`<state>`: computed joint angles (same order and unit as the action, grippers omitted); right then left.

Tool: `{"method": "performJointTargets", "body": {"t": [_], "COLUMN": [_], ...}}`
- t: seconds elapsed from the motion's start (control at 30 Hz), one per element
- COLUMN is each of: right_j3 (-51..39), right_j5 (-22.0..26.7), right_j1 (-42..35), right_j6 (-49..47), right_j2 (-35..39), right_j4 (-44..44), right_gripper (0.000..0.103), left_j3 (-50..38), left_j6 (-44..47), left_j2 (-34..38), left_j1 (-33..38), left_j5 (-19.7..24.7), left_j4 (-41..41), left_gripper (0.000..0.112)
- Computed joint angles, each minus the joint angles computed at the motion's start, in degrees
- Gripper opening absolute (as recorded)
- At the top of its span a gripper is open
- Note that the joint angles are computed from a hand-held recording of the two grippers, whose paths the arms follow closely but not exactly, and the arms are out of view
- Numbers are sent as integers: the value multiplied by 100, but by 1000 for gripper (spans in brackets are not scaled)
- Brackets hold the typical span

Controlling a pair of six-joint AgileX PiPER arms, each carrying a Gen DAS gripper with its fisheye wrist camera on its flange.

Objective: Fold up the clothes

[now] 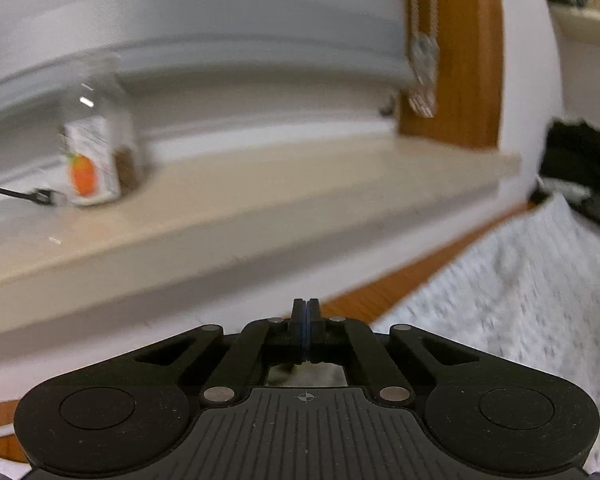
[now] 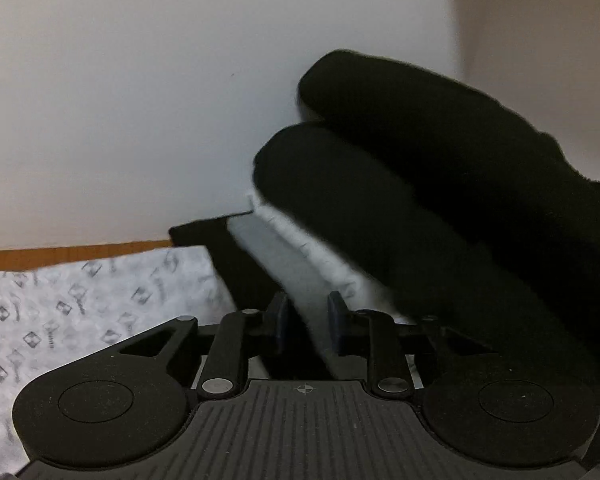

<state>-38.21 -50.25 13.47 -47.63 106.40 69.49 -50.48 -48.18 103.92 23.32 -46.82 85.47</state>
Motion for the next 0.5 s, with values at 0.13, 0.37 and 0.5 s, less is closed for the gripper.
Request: {"method": "performJointTargets", "body": {"t": [0.13, 0.37, 0.5], "right_j3": [654, 1039, 928], "right_j5": [-130, 1451, 1830], "right_j1": [224, 502, 814], "right_j6": [807, 3445, 3308], "right_j2": [-361, -789, -630], "right_j4": [-864, -4239, -4523], "right_gripper": [42, 43, 49], "left_j3": [-23, 373, 608], "left_j6": [-183, -367, -146], "left_j2": [-69, -573, -605], "left_j1": [101, 207, 556], "left_j5": [-150, -180, -24], "left_j4": [189, 1181, 1385], "left_gripper": [3, 16, 21]}}
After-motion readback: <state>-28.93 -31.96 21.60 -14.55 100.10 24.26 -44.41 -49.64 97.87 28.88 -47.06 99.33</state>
